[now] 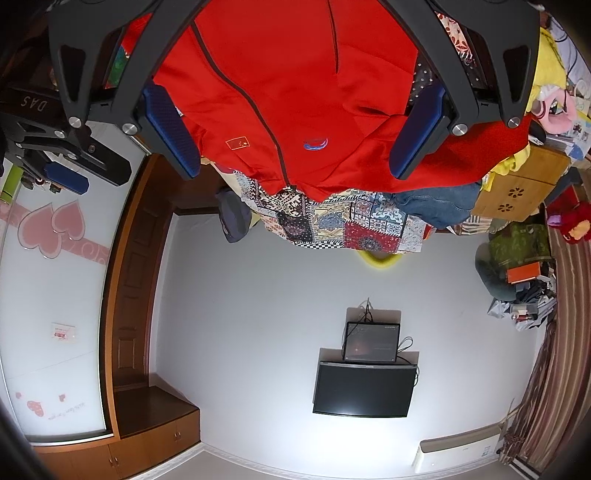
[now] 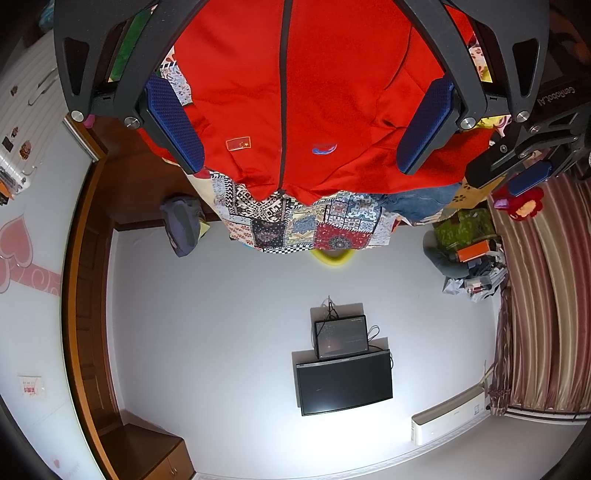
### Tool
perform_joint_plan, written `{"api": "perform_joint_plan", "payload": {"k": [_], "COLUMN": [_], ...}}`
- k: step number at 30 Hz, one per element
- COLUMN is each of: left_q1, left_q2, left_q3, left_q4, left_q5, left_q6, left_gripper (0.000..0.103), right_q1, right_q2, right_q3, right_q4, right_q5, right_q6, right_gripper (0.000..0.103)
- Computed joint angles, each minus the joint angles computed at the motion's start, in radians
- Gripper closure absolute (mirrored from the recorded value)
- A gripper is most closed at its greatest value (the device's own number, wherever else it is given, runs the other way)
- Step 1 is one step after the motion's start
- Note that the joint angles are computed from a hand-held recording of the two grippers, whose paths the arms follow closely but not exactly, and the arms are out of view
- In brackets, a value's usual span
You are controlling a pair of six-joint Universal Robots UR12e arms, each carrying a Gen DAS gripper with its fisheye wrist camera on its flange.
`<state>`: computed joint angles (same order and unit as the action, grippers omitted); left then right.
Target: Fold large clothes
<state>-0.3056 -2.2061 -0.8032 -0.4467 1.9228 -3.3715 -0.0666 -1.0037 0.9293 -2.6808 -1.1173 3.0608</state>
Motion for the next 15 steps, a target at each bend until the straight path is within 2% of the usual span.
{"api": "perform_joint_plan", "payload": {"k": [15], "left_q1": [0.003], "left_q2": [0.005], "left_q3": [-0.008], "left_q4": [-0.008], "left_q5": [0.008], "left_q6": [-0.008], "left_gripper": [0.000], "right_q1": [-0.001], "right_q2": [0.001], "right_q3": [-0.002], "right_q4": [0.002], "right_q5": [0.000], "right_q6": [0.000], "right_gripper": [0.000]}}
